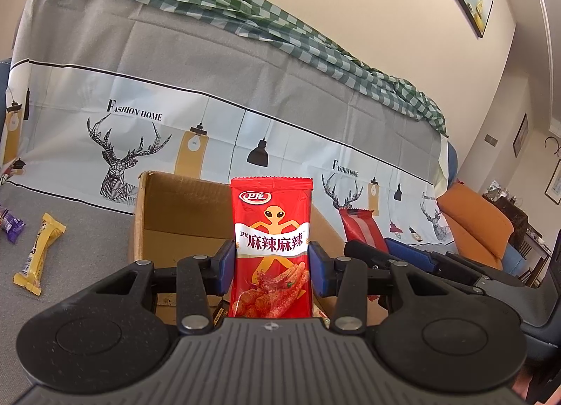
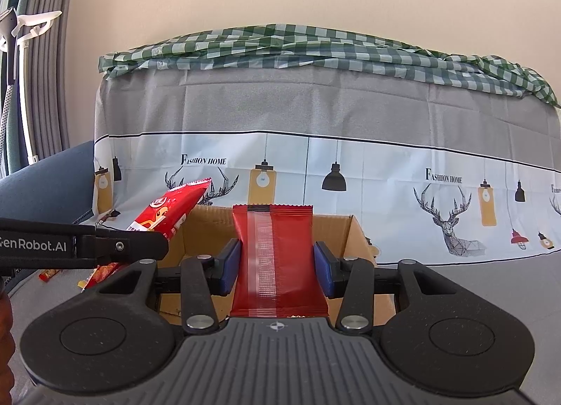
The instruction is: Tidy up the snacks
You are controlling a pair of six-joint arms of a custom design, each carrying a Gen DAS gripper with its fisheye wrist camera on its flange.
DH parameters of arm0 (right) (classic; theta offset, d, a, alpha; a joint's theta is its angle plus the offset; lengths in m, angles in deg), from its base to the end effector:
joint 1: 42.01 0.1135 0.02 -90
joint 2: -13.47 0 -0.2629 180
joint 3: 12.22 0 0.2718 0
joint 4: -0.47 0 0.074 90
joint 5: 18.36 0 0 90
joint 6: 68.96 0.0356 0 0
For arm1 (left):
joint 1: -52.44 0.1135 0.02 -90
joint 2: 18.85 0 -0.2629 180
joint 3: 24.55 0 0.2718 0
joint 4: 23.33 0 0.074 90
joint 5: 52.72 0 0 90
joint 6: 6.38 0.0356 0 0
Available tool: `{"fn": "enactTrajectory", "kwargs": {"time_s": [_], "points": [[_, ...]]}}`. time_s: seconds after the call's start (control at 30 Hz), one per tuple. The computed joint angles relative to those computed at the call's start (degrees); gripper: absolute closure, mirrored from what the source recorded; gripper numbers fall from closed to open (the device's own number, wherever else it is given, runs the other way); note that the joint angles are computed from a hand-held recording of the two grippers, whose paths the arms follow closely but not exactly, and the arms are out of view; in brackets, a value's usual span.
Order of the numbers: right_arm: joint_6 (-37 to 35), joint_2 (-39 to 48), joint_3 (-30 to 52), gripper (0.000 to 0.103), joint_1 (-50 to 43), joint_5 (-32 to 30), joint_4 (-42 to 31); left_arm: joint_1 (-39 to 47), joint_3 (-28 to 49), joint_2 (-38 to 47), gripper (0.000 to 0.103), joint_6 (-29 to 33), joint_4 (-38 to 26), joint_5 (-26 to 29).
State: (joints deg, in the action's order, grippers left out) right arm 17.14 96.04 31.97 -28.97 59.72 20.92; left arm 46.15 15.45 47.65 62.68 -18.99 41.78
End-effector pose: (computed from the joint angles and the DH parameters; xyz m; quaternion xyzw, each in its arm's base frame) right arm 0.2932 0.0754 0.1719 -0.1789 0.7865 0.1303 0.5765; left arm 0.2579 -0.0312 0.1920 -0.0840 0.8252 -0.1629 0.5343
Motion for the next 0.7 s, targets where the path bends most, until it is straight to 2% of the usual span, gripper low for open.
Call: {"fn": "enactTrajectory", "kwargs": {"time_s": [0.63,0.7], "points": [[-0.10,0.16,-0.13,0.056,0.33,0.35,0.23,-0.49,-0.11,0.07,0.055,0.26,0.54,0.35],[0.08,0.15,-0.03,0.052,0.31,0.48,0.06,-1.04,0.15,0.07,0.046,1.14,0.35,0.03]]}}
